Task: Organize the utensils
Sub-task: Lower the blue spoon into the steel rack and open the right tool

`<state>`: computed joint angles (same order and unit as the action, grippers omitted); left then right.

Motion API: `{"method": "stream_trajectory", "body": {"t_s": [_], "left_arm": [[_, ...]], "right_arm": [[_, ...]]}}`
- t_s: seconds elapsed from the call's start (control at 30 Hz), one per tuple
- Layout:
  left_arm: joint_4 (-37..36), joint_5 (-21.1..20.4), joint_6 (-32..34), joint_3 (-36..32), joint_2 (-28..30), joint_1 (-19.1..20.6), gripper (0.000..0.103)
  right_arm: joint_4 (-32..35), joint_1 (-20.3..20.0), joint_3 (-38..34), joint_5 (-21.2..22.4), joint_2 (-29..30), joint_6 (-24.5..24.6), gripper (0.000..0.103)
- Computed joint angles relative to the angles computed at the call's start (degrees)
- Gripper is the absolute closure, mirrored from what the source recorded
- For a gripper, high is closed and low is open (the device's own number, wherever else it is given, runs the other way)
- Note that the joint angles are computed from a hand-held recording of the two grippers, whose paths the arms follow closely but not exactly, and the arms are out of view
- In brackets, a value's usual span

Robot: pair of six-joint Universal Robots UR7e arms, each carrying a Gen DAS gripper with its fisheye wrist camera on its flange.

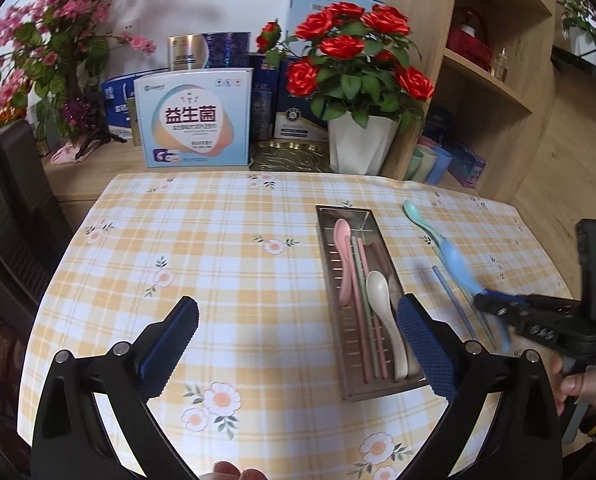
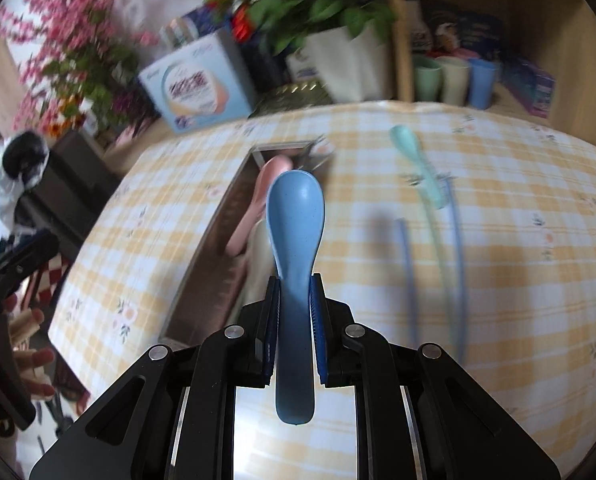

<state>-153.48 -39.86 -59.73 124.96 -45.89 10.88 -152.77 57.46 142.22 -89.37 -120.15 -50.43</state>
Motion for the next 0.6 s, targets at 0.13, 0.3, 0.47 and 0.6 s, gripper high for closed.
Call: {"method": "stream_trajectory", "body": {"t_s": [0.13,0.3,0.47,0.6], "left_arm": [[-1.2,0.0,-1.2,2.5,-1.6,-0.6,0.006],[0.3,0.6,-2.5,3.8,-2.8,-0.9,0.006],[0.8,0.9,-3.7,5.0,-4.0,-0.7,0.006],[1.0,0.9,-4.9,5.7,-4.5,-0.5,0.006]], "right_arm": [[-4.1,6.3,1.3,-6.2,5.5,2.7,0.088],[-8.6,11.5,0.7,-11.2,13.0,8.6,0.088],[-11.6,14.4,-0.4,-15.5,18.6,13.6,0.088],[-13.7,15.1,-0.6,-17.6,21.4,14.7,0.088]]}}
